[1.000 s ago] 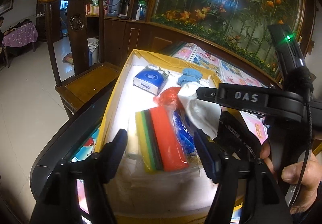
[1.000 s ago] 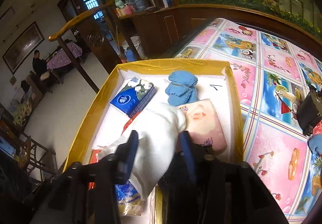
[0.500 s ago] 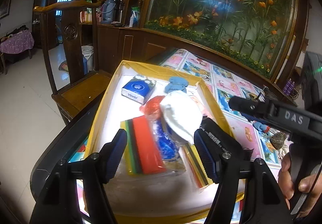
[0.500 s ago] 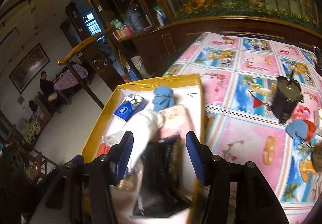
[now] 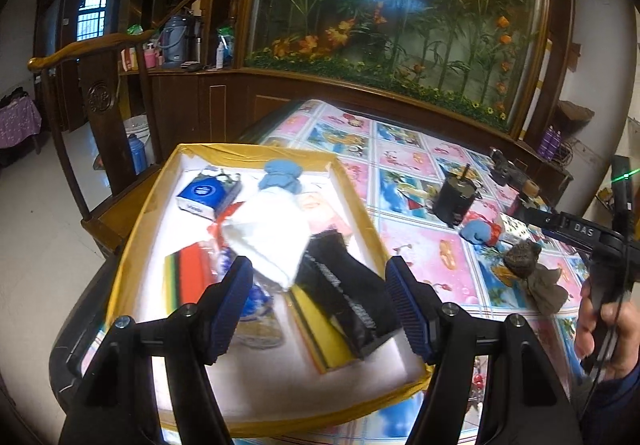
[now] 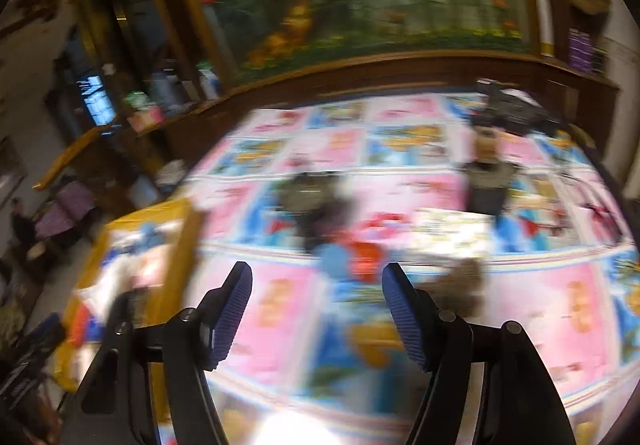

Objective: Organize soft objects
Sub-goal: 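Move both open grippers from the tray back over the table items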

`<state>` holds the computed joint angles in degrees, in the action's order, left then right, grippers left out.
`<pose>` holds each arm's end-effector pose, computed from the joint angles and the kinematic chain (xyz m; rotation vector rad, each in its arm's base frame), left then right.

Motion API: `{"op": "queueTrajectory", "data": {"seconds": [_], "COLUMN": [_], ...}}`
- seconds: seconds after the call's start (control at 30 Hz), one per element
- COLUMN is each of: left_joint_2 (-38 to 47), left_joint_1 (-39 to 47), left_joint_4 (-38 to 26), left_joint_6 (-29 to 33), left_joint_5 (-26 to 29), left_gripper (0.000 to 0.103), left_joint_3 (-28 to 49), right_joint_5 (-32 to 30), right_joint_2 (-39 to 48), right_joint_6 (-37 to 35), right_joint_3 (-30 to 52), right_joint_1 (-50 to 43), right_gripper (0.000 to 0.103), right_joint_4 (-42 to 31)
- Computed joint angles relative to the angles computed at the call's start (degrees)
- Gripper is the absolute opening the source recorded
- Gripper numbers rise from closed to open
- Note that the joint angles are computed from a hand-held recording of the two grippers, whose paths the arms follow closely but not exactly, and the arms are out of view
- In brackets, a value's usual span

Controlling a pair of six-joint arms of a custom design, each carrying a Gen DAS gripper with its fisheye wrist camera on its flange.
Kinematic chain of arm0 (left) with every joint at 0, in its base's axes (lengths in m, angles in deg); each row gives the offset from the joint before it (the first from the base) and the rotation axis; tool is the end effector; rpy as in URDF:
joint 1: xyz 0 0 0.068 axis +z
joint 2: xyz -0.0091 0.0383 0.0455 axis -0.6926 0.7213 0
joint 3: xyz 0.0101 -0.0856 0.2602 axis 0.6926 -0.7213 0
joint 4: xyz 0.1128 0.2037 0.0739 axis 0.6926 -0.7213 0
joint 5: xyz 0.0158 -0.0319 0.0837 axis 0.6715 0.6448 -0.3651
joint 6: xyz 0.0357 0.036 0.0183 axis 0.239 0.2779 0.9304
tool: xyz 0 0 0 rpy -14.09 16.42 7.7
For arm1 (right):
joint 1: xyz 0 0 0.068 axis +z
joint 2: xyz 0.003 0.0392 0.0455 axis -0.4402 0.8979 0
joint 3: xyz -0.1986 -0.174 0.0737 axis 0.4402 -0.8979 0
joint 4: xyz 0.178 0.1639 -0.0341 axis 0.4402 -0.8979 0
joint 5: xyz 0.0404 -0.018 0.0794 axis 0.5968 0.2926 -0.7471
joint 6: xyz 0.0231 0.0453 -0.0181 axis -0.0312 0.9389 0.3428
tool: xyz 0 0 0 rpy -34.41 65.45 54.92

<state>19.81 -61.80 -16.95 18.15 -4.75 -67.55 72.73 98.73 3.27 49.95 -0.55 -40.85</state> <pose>0.2220 -0.0676 0.0933 -0.0350 2.1968 -0.2079 0.3025 0.1353 0.0766 0.1217 2.3781 0.1396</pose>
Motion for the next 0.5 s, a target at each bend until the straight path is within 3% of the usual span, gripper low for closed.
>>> {"op": "queueTrajectory", "data": {"seconds": [0.2, 0.37, 0.43, 0.5], "left_joint_2": [1.2, 3.5, 4.7, 6.0], "left_joint_1": [-7.8, -12.2, -13.1, -14.3], "left_joint_4": [-4.4, -9.2, -11.0, -12.7], "left_joint_6": [-0.5, -0.8, -0.8, -1.0], "left_joint_5": [-3.7, -3.2, -2.1, -1.3], "left_gripper": [0.068, 0.068, 0.068, 0.068], "left_joint_3": [4.0, 8.6, 10.7, 12.8], "right_joint_5": [-9.6, -15.6, -22.4, -36.6], "right_joint_2": [3.2, 8.1, 7.8, 7.1], "right_joint_6": [-0.4, -2.6, -5.8, -7.6], "right_joint_3": [-0.5, 2.6, 1.5, 0.0], "right_joint_1": [-13.0, -11.4, -10.2, -11.3], "right_gripper": [0.072, 0.072, 0.073, 0.073], "right_joint_4": [1.8, 1.8, 3.8, 6.2]}}
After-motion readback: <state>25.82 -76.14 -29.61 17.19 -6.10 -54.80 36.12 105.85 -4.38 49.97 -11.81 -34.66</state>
